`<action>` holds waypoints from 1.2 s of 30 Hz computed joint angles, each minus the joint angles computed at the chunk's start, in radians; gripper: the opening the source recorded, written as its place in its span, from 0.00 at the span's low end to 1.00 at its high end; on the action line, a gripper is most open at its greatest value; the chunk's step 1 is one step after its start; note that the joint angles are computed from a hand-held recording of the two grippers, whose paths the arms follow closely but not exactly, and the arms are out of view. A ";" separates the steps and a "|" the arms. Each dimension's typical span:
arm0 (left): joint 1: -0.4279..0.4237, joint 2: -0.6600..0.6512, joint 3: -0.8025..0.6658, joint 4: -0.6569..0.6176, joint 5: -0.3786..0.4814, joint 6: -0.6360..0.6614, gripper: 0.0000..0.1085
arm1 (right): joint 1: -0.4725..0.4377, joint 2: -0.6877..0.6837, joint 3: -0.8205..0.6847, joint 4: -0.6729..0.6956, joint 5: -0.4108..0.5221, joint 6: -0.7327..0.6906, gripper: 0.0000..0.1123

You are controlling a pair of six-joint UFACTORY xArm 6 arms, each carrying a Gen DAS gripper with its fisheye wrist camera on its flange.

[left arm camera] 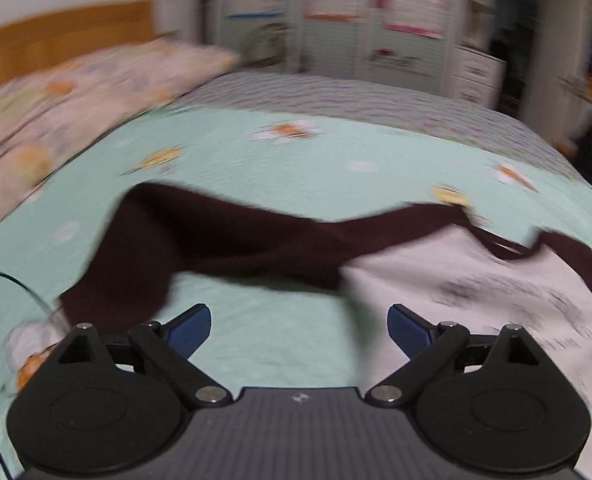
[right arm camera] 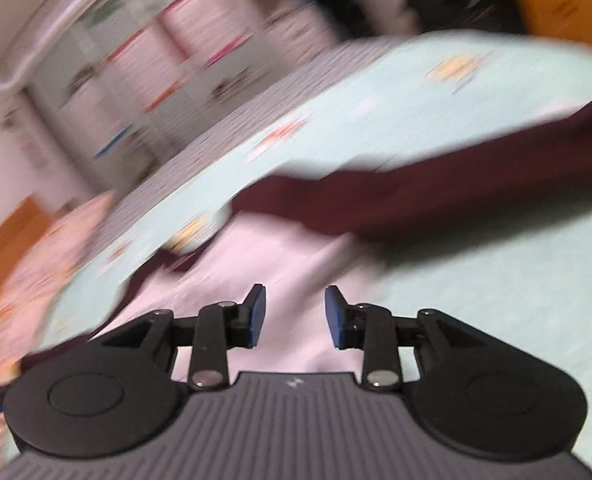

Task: Fold clothes

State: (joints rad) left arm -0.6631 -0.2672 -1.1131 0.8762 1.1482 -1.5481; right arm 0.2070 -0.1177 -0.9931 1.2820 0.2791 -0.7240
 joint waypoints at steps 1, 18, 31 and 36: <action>0.015 -0.040 0.032 0.001 0.021 -0.022 0.88 | 0.025 0.006 -0.002 0.017 0.008 -0.005 0.36; 0.537 -0.289 0.379 -0.018 -0.361 0.401 0.88 | 0.080 -0.023 0.109 -0.313 -0.066 0.299 0.41; 0.718 -0.173 0.427 -0.298 -0.734 0.949 0.04 | 0.099 -0.029 0.150 -0.741 -0.116 0.661 0.42; 0.679 -0.197 0.400 -0.241 -0.676 0.919 0.03 | 0.101 -0.032 0.153 -0.886 -0.112 0.800 0.43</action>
State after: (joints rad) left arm 0.0157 -0.4638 -0.7130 0.6349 0.4719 -0.6290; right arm 0.3075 -0.1499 -0.8404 0.3963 0.1668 0.0760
